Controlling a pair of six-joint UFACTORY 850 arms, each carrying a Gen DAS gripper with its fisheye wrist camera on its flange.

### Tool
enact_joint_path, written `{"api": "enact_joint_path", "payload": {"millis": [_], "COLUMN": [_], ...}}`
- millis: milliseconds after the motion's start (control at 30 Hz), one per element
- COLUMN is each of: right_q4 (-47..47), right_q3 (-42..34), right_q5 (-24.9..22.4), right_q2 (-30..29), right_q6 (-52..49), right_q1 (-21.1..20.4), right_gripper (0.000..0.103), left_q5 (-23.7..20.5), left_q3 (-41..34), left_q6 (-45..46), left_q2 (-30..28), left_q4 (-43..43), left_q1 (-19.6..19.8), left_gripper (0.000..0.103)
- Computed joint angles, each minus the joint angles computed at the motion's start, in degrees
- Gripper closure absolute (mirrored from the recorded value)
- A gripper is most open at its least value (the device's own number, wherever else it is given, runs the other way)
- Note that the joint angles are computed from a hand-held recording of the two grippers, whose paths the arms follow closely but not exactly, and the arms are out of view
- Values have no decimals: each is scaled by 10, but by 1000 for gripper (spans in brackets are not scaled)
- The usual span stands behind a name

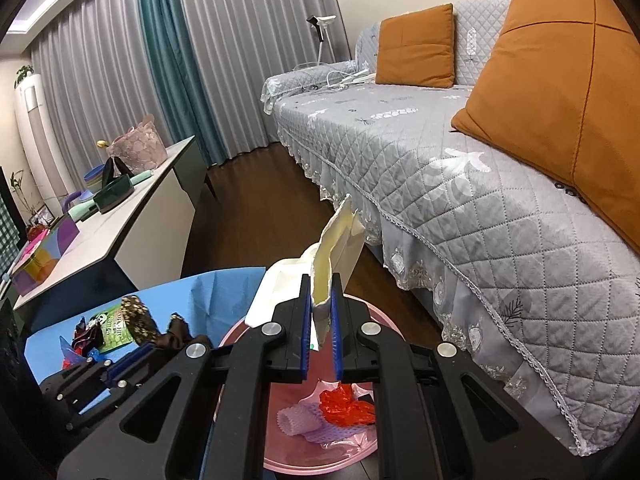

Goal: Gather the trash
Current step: 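Open both grippers to drop the scrunchie and wipes pack into the bucket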

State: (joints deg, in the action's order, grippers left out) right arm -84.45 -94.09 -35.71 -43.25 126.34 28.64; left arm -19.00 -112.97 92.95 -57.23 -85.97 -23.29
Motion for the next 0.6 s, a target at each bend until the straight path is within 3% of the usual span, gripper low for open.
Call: {"api": "enact_joint_path", "payload": {"millis": [133, 167, 200, 267, 300, 600], "right_q4": [18, 30, 31, 37, 40, 45], "right_q3": [-6, -8, -7, -7, -8, -16], "right_q5": [-3, -3, -2, -10, -13, -20], "right_q2": [-4, -6, -5, -5, -6, -8], "right_q6": [-11, -17, -15, -14, -15, -18], "right_q1": [-2, -4, -5, -5, -5, 0], "right_gripper": [87, 86, 76, 59, 51, 50], "left_q5": [-14, -24, -27, -27, -24, -8], "left_q3": [-30, -43, -50, -50, -44, 27], "left_q6": [-65, -96, -112, -119, -111, -53], "left_q2": [-19, -26, -31, -31, -28, 18], "left_q4": [68, 101, 119, 131, 124, 58], "left_q1": [-2, -2, -2, -2, -2, 16], "left_gripper": [93, 88, 83, 64, 64, 64]}}
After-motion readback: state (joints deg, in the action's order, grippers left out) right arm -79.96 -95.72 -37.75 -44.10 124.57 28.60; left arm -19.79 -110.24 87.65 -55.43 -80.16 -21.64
